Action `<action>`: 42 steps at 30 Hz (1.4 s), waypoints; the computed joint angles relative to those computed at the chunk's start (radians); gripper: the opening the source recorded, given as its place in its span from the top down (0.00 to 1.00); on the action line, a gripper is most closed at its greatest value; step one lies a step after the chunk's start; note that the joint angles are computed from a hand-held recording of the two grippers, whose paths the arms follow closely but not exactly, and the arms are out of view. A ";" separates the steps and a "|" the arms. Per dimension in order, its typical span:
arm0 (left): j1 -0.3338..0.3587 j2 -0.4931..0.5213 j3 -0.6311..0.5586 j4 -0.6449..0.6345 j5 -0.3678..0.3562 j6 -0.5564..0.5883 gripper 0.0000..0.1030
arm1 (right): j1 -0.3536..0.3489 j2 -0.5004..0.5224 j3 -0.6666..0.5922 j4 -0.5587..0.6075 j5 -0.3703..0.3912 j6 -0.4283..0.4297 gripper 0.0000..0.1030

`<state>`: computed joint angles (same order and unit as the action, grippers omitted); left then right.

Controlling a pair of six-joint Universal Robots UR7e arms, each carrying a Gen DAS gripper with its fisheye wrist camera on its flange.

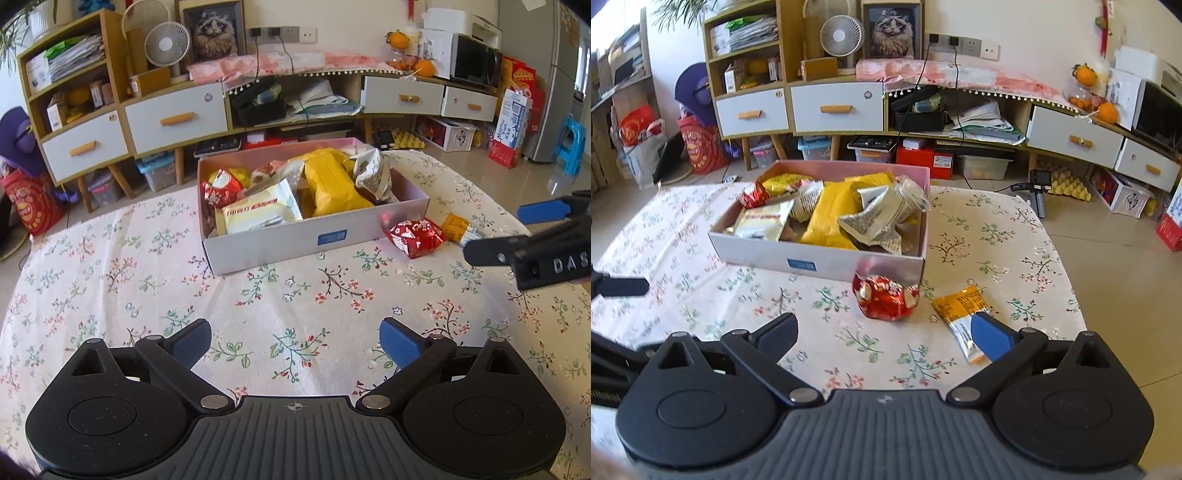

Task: Organize snacks
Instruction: 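Grasp the red packet with the left tool while the right tool grasps the orange packet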

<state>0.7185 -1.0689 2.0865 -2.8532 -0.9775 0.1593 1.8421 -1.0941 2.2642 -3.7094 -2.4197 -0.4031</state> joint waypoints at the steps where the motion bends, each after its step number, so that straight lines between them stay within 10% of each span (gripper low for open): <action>1: 0.003 0.003 -0.002 0.002 -0.001 -0.005 0.04 | -0.005 -0.001 0.003 -0.005 0.002 -0.009 0.03; 27: 0.003 0.263 -0.081 -0.222 -0.065 0.069 0.03 | -0.235 -0.118 0.086 -0.071 0.287 -0.180 0.03; 42: -0.018 0.335 -0.129 -0.237 -0.106 0.010 0.03 | -0.282 -0.098 0.049 -0.044 0.244 -0.151 0.41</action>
<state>0.7003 -0.7339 1.9570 -3.0900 -1.0834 0.1696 1.5604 -1.1924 2.3136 -3.7536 -2.1753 -0.5537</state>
